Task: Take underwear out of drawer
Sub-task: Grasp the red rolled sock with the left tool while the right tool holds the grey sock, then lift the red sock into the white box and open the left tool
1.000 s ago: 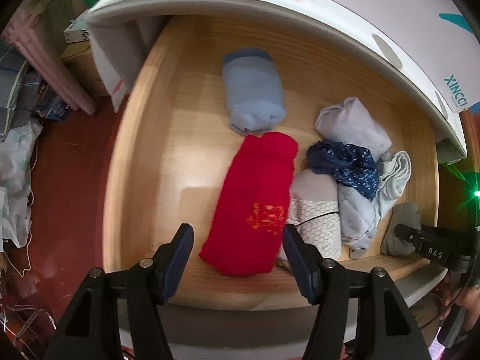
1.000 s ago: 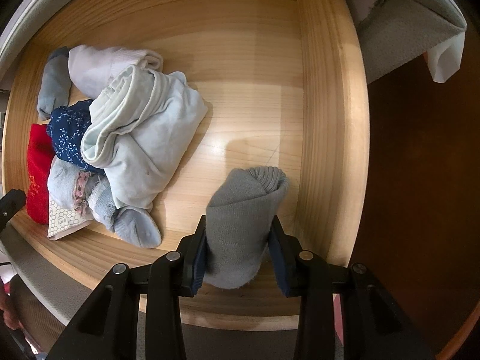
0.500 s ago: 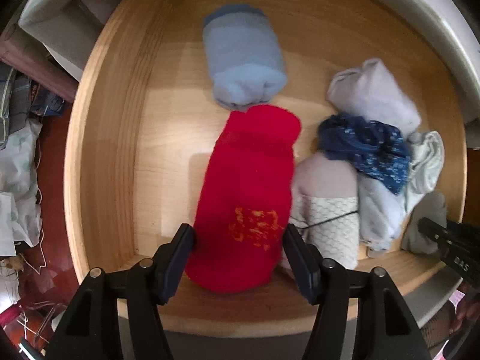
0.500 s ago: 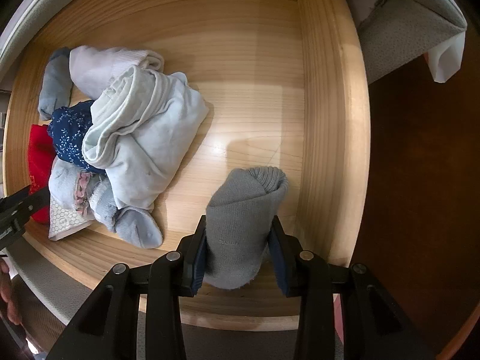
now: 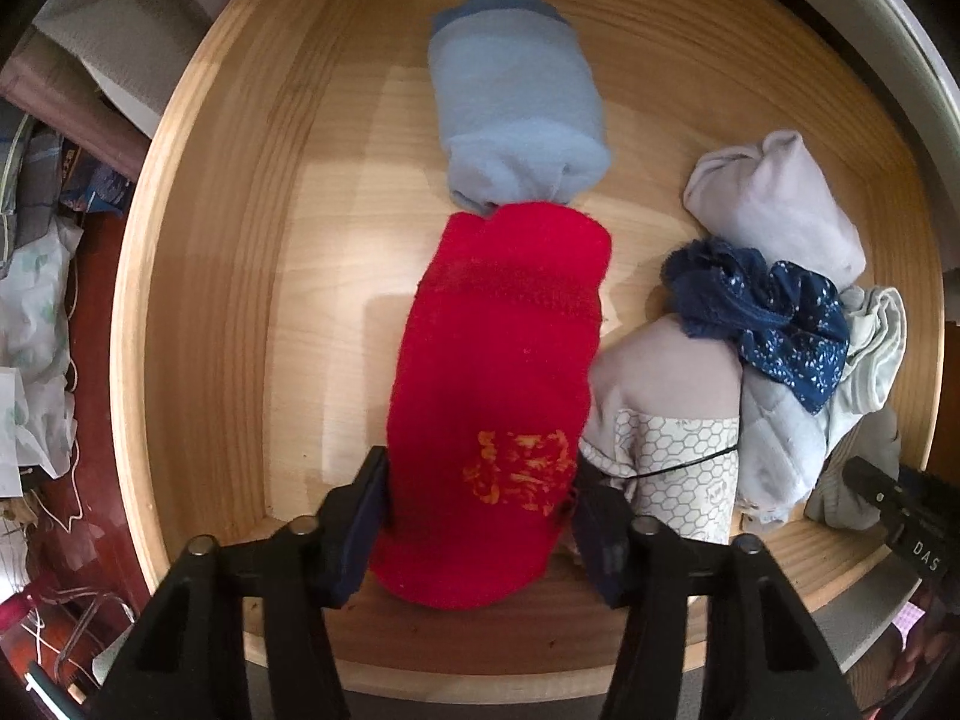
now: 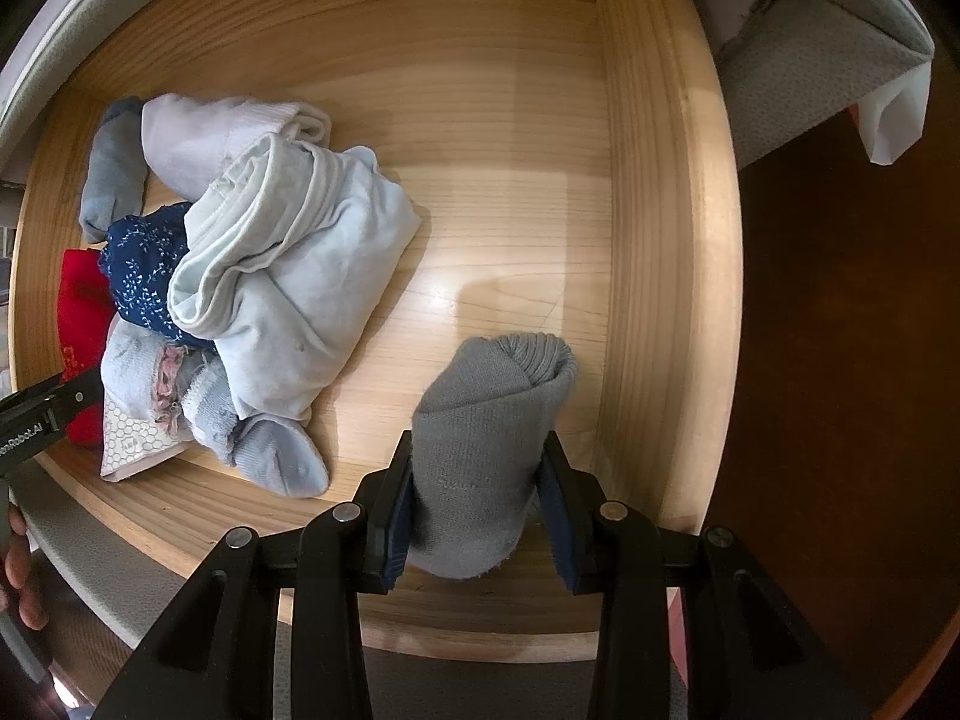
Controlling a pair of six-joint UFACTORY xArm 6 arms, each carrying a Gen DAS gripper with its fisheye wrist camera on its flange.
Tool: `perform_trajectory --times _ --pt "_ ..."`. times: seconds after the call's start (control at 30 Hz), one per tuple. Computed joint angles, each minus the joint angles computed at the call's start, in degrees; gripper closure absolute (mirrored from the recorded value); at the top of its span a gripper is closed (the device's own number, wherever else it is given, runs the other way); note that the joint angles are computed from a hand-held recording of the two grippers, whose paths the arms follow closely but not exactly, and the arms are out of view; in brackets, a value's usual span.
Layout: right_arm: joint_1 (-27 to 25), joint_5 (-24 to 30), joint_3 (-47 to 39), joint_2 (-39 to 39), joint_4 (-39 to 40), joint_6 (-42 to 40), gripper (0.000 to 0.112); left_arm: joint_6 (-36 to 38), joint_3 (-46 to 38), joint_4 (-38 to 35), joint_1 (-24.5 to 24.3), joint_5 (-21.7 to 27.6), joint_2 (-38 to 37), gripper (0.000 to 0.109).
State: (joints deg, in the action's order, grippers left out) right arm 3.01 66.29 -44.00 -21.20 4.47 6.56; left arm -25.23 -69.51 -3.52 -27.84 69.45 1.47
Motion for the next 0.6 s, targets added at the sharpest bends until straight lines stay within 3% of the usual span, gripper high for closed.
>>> perform_trajectory --times 0.2,0.6 --pt "-0.43 0.24 -0.32 -0.04 0.18 -0.47 0.077 -0.9 0.24 2.28 -1.63 -0.71 -0.63 0.065" --pt "-0.8 0.37 -0.49 -0.13 0.53 -0.8 0.077 0.8 -6.19 0.12 -3.23 3.07 -0.47 0.066"
